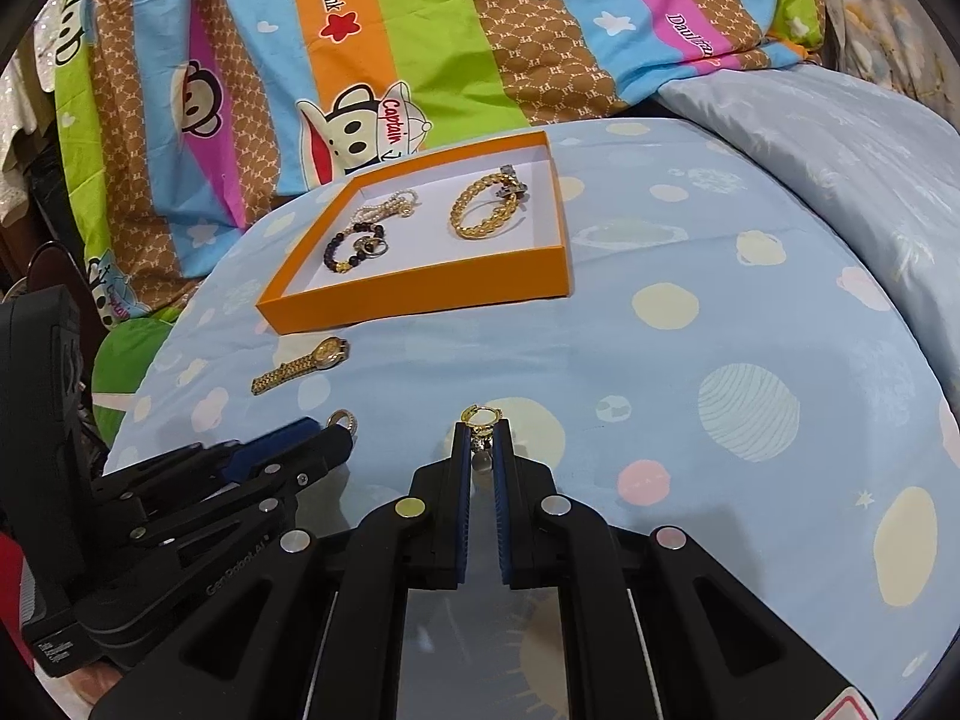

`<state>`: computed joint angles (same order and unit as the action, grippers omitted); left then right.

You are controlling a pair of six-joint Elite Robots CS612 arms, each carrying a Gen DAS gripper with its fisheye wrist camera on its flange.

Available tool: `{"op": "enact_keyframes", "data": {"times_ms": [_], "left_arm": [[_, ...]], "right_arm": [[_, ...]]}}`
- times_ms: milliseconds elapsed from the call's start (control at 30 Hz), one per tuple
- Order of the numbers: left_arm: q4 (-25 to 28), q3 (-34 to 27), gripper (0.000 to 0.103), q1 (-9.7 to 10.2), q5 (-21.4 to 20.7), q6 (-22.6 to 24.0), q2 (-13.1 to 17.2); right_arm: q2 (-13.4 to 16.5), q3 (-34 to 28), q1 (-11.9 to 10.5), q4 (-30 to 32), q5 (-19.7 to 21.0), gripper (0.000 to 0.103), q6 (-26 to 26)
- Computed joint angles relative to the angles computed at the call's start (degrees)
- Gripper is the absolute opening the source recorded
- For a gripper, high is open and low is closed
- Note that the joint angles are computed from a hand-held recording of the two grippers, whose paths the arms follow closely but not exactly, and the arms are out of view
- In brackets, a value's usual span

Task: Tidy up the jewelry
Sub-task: 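Grasp the small gold hoop earring with the left tool while the right tool holds its earring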

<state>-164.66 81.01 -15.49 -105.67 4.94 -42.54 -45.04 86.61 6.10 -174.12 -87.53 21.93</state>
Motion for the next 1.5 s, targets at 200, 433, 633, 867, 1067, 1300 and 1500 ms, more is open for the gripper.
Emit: {"op": "enact_keyframes", "data": {"times_ms": [200, 433, 633, 867, 1067, 1300, 1500], "left_arm": [[0.07, -0.38, 0.0, 0.62, -1.86, -1.37, 0.18], [-1.29, -0.4, 0.0, 1.56, -2.12, -2.44, 0.1], [-0.18, -0.55, 0.008, 1.34, -3.83, -0.55, 0.0], [1.43, -2.44, 0.034, -0.21, -0.38, -0.32, 1.1], [1.08, -2.77, 0.016, -0.19, 0.07, -0.35, 1.44], [-0.88, -1.86, 0.016, 0.84, -2.05, -1.84, 0.67], [-2.88, -2.56, 0.016, 1.82, -2.94, -2.98, 0.02]], "right_arm": [[-0.02, -0.39, 0.36, -0.1, 0.54, 0.007, -0.82], [0.1, -0.77, 0.49, 0.02, 0.69, 0.007, -1.24], [0.23, -1.01, 0.39, 0.23, 0.67, 0.007, -0.65], [0.1, -0.61, 0.01, -0.04, 0.47, 0.007, -0.37], [0.17, -0.67, -0.08, -0.24, 0.73, 0.007, -0.28], [0.12, -1.07, 0.25, -0.57, 0.99, 0.007, -1.14], [0.43, -2.83, 0.41, -0.63, 0.18, 0.007, -2.97]]}}
